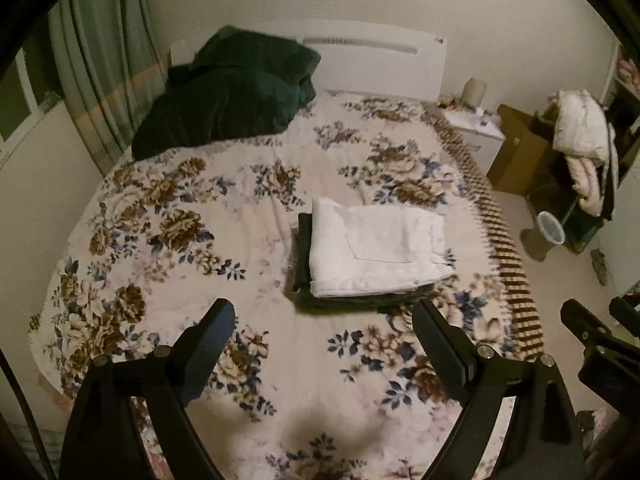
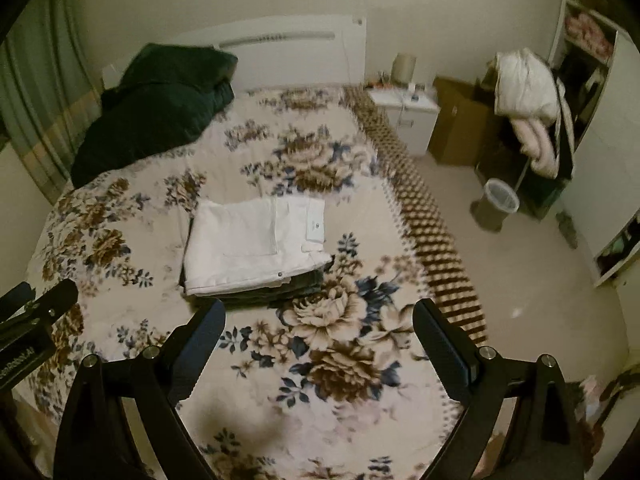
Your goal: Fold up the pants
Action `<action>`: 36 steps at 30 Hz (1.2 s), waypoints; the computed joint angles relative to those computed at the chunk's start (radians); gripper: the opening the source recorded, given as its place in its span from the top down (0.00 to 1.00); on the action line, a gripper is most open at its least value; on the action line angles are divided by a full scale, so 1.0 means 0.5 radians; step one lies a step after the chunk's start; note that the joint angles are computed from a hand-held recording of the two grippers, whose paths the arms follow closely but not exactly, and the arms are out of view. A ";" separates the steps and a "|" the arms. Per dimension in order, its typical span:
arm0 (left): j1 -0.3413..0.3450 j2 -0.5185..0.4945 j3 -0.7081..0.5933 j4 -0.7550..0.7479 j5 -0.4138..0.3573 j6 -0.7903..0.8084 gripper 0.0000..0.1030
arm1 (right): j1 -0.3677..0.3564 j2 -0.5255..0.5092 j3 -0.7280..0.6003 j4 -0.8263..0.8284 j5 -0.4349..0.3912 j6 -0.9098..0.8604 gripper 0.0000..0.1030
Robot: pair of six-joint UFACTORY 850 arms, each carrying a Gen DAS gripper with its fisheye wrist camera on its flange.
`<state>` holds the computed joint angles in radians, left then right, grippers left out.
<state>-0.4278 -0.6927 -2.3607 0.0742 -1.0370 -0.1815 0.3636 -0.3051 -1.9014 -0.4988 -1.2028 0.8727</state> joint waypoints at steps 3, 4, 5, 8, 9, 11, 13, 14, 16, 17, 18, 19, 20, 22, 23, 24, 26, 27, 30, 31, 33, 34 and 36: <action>-0.013 0.223 0.219 0.035 0.045 -0.035 0.12 | 0.113 0.095 -0.060 -0.075 -0.144 0.045 0.06; -0.018 0.299 0.278 0.048 0.045 -0.056 0.12 | 0.146 0.118 -0.088 -0.082 -0.179 0.046 0.06; -0.018 0.351 0.319 0.043 0.052 -0.063 0.12 | 0.192 0.147 -0.126 -0.098 -0.238 0.049 0.06; -0.033 0.522 0.463 0.083 0.094 -0.098 0.12 | 0.315 0.212 -0.202 -0.173 -0.374 0.064 0.06; -0.041 0.570 0.501 0.111 0.108 -0.108 0.12 | 0.355 0.227 -0.229 -0.198 -0.411 0.071 0.06; -0.055 0.662 0.566 0.138 0.119 -0.106 0.12 | 0.452 0.248 -0.303 -0.251 -0.512 0.083 0.06; -0.063 0.739 0.620 0.137 0.121 -0.089 0.12 | 0.532 0.258 -0.372 -0.287 -0.586 0.098 0.06; -0.064 0.767 0.637 0.125 0.121 -0.072 0.12 | 0.587 0.254 -0.423 -0.327 -0.638 0.106 0.06; -0.071 0.826 0.672 0.122 0.121 -0.062 0.12 | 0.692 0.242 -0.523 -0.404 -0.724 0.116 0.06; -0.074 0.856 0.694 0.118 0.128 -0.056 0.12 | 0.749 0.224 -0.594 -0.446 -0.775 0.111 0.06; -0.076 0.884 0.711 0.111 0.130 -0.052 0.12 | 0.785 0.217 -0.635 -0.469 -0.804 0.111 0.06; -0.076 0.913 0.728 0.101 0.131 -0.055 0.12 | 0.823 0.200 -0.691 -0.495 -0.841 0.109 0.06; -0.079 0.938 0.744 0.095 0.134 -0.058 0.12 | 0.857 0.180 -0.751 -0.513 -0.874 0.101 0.06; -0.081 0.986 0.777 0.091 0.159 -0.061 0.12 | 0.916 0.134 -0.870 -0.551 -0.935 0.071 0.06; -0.092 1.011 0.803 0.121 0.180 -0.082 0.12 | 0.961 0.095 -0.955 -0.602 -0.986 0.049 0.06; -0.095 1.028 0.820 0.144 0.201 -0.091 0.12 | 0.987 0.068 -1.016 -0.628 -1.020 0.026 0.06; -0.093 1.057 0.848 0.142 0.229 -0.096 0.12 | 1.031 0.017 -1.129 -0.653 -1.072 -0.002 0.06; -0.092 1.061 0.853 0.143 0.240 -0.090 0.12 | 1.039 -0.011 -1.184 -0.655 -1.090 -0.018 0.06; -0.096 1.077 0.878 0.169 0.274 -0.105 0.11 | 1.044 -0.029 -1.218 -0.646 -1.081 -0.033 0.06; -0.088 1.065 0.869 0.153 0.282 -0.102 0.04 | 1.046 -0.026 -1.212 -0.656 -1.076 -0.027 0.03; -0.074 1.070 0.883 0.110 0.321 -0.090 0.00 | 1.006 0.010 -1.118 -0.649 -1.016 -0.016 0.03; -0.063 1.056 0.875 0.082 0.347 -0.077 0.00 | 0.990 0.008 -1.103 -0.654 -1.016 -0.021 0.03; -0.077 1.057 0.890 0.149 0.384 -0.130 0.00 | 0.922 0.047 -0.999 -0.621 -0.940 0.011 0.03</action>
